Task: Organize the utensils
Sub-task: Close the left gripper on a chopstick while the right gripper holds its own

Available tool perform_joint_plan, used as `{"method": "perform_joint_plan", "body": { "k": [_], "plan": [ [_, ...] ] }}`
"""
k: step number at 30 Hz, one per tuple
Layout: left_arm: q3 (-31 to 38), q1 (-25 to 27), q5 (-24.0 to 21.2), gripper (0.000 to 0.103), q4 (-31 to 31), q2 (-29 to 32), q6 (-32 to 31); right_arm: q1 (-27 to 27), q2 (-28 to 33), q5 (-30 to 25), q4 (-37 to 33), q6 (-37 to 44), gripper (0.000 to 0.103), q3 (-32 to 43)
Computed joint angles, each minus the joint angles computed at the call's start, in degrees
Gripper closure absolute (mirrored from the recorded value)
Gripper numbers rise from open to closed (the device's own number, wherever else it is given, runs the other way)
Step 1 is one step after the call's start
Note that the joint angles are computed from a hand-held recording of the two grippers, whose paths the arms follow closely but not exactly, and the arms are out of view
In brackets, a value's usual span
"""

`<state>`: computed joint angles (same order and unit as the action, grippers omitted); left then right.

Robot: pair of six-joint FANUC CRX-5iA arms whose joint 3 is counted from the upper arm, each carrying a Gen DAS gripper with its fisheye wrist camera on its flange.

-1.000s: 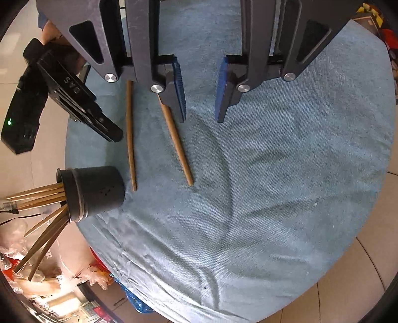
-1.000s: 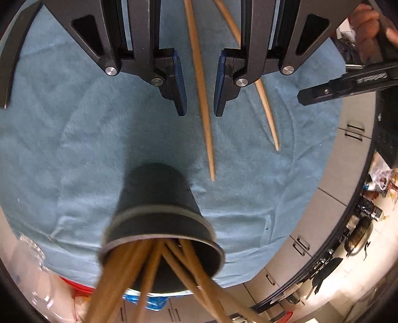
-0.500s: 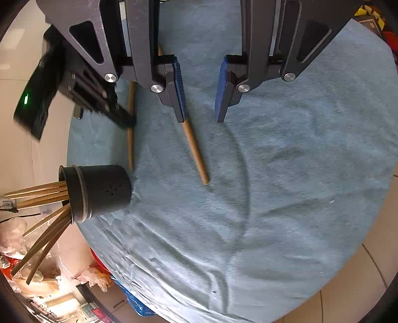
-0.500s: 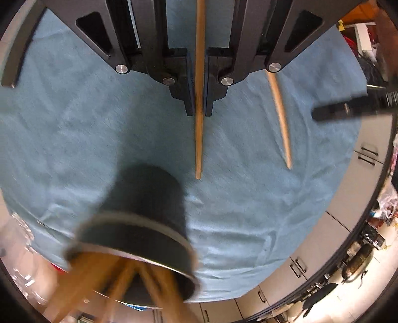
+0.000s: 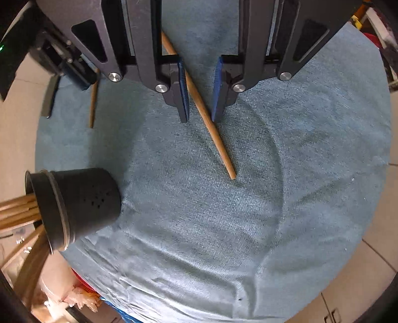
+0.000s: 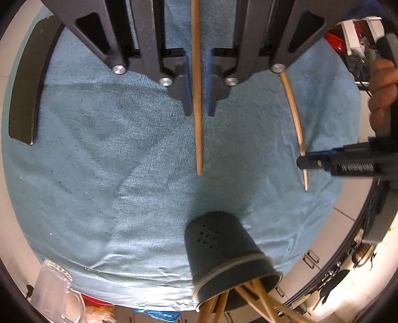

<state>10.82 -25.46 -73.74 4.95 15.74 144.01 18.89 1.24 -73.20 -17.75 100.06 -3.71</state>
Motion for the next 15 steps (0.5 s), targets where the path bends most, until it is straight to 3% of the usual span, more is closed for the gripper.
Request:
{"method": "perform_joint_plan", "body": {
  "k": [7,8,9,11,15],
  "plan": [
    [-4.96,0.78,4.38,0.095,1.43,-3.3,-2.81,1.19,2.13,-0.29,0.55,-1.1,0.08,1.53],
    [-6.36,0.84,6.09,0.096,1.82,-4.23,-3.21,1.85,2.2,-0.27,1.44,-1.34,0.084,1.44],
    [-7.99,0.92,8.04,0.096,2.88,-5.17,-3.93,2.53,2.05,0.02,2.3,-1.39,0.096,1.14],
    [-10.49,0.87,11.25,0.097,4.05,-7.07,-4.51,3.36,2.05,0.22,2.17,-1.92,0.096,0.93],
    [-9.38,-1.15,11.88,0.097,-0.17,-9.73,-2.76,1.56,-0.15,0.46,-0.62,-0.55,0.096,1.01]
  ]
}}
